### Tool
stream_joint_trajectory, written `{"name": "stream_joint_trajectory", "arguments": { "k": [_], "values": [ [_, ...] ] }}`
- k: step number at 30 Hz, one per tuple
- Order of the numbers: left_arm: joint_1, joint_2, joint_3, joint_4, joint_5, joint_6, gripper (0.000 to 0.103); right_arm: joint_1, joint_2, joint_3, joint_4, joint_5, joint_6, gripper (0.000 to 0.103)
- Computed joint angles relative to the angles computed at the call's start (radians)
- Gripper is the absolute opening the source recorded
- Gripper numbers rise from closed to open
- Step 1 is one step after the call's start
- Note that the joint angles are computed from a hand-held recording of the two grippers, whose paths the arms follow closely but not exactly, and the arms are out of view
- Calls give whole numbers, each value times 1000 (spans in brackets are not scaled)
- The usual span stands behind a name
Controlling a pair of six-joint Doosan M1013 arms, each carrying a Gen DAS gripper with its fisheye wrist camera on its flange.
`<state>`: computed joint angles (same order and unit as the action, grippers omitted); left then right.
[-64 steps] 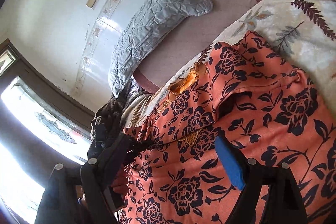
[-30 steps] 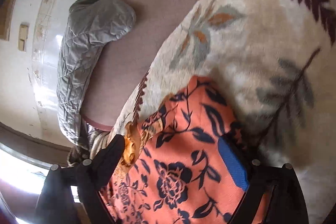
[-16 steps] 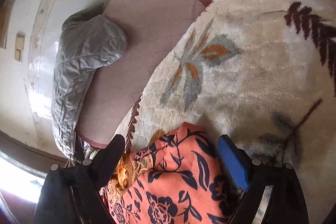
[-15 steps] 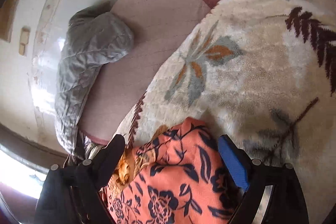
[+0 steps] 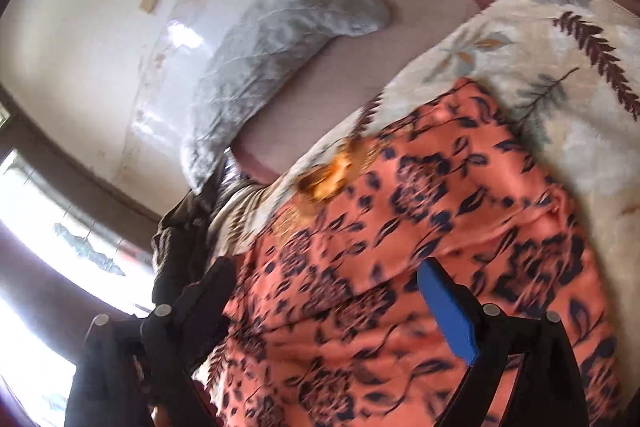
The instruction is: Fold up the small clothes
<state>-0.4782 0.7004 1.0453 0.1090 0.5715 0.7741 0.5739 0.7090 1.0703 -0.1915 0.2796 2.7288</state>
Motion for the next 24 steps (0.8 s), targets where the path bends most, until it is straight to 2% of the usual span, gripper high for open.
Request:
{"name": "stream_joint_trajectory", "arguments": {
  "k": [2, 4, 5, 8, 9, 11, 13, 15, 17, 18, 20, 22, 24],
  "values": [
    [32, -46, 73, -6, -79, -118, 74, 33, 10, -11, 65, -20, -108, 97],
    [80, -77, 129, -80, -132, -180, 75, 52, 27, -24, 174, -17, -241, 97],
    [106, -81, 138, -104, -125, -202, 75, 58, 38, -33, 241, -10, -315, 97],
    [176, -75, 137, -60, -92, -325, 73, 64, 77, -85, 428, 50, -555, 97],
    [200, -65, 128, -88, -80, -334, 73, 63, 90, -104, 474, 73, -614, 97],
    [239, -41, 107, -158, -68, -335, 72, 63, 104, -123, 520, 90, -668, 97],
    [262, -5, 64, -206, -37, -331, 65, 63, 113, -137, 528, 99, -684, 97],
    [267, 21, 33, -200, -25, -338, 58, 59, 115, -135, 561, 96, -711, 97],
    [259, 39, -9, -124, 13, -370, 55, 56, 122, -149, 559, 108, -710, 97],
    [259, 47, -27, -126, 25, -353, 40, 55, 122, -150, 558, 105, -706, 97],
    [260, 77, -93, -88, 140, -346, 5, 53, 121, -149, 557, 103, -698, 97],
    [248, 90, -136, -2, 224, -374, 5, 52, 118, -144, 539, 94, -681, 97],
    [205, 91, -184, 191, 294, -380, 5, 51, 110, -133, 502, 79, -643, 97]
  ]
}}
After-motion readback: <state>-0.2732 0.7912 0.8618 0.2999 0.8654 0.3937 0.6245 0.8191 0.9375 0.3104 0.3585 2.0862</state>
